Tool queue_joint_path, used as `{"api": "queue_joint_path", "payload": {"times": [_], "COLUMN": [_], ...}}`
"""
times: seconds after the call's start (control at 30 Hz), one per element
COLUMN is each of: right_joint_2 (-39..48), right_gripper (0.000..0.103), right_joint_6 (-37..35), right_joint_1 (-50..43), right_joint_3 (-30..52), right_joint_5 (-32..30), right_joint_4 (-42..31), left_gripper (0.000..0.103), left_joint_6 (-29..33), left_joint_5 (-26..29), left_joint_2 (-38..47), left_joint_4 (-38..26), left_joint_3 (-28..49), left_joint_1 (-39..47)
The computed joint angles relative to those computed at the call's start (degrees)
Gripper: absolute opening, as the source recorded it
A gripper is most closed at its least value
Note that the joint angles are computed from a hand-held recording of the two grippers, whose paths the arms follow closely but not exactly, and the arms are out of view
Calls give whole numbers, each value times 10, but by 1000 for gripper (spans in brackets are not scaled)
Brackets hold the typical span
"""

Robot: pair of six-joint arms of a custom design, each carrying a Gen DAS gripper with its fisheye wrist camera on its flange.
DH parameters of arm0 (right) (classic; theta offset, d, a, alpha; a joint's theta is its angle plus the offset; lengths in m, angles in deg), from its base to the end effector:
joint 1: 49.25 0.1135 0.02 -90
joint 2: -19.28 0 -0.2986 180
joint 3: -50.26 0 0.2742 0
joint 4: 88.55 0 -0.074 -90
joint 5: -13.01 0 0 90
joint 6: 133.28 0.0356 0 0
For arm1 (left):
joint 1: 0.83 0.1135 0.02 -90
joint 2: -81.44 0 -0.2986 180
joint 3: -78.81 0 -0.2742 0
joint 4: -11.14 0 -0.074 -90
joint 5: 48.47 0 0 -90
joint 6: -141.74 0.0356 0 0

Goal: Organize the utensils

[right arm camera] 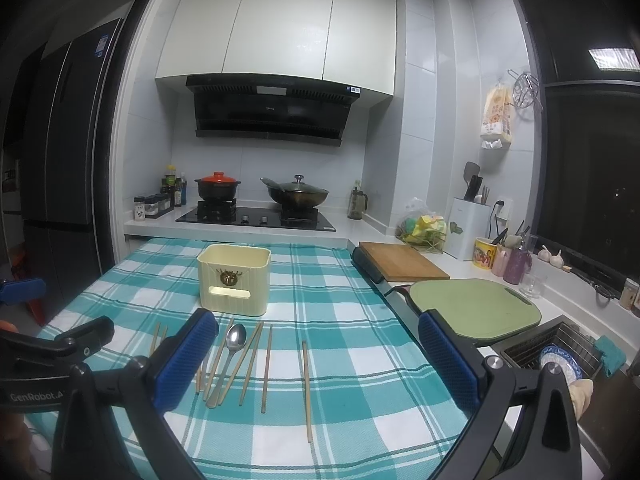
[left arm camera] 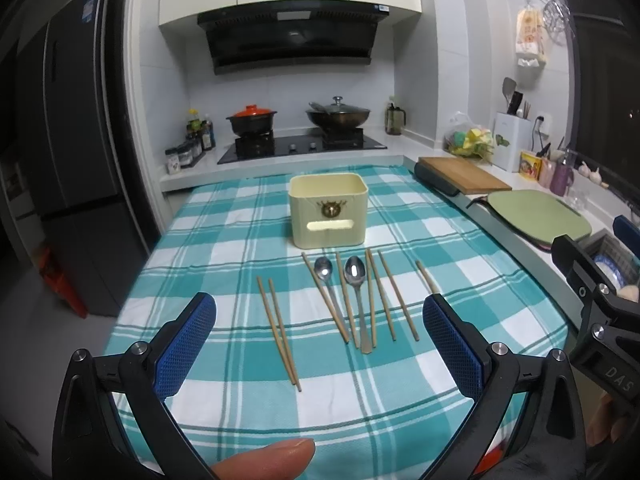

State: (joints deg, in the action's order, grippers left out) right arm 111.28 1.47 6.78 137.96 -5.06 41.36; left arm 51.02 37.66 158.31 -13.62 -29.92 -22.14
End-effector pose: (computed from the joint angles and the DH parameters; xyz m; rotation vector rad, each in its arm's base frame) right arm 0.2255 0.2741 0.3222 0.2399 1.8273 -0.3863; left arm 0.2986 -0.1139 0.3222 0.3358 2.0764 -0.1606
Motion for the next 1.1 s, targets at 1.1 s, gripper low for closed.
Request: {"api": "queue_joint_path", "payload": {"times": [1.1], "right_joint_2": [-6], "right_gripper": [103], "right_joint_6": [14], "right_joint_1": [-9], "right_joint_3": [-13], "right_joint_5": [-7], "right_joint_4": [-12], "left_gripper": [103], "left_joint_6": [4], "left_joint_5": [-9], "left_joint_2": [12], "left_joint_4": [-4], "left_joint_3": [6], "left_joint_1": [-14]}}
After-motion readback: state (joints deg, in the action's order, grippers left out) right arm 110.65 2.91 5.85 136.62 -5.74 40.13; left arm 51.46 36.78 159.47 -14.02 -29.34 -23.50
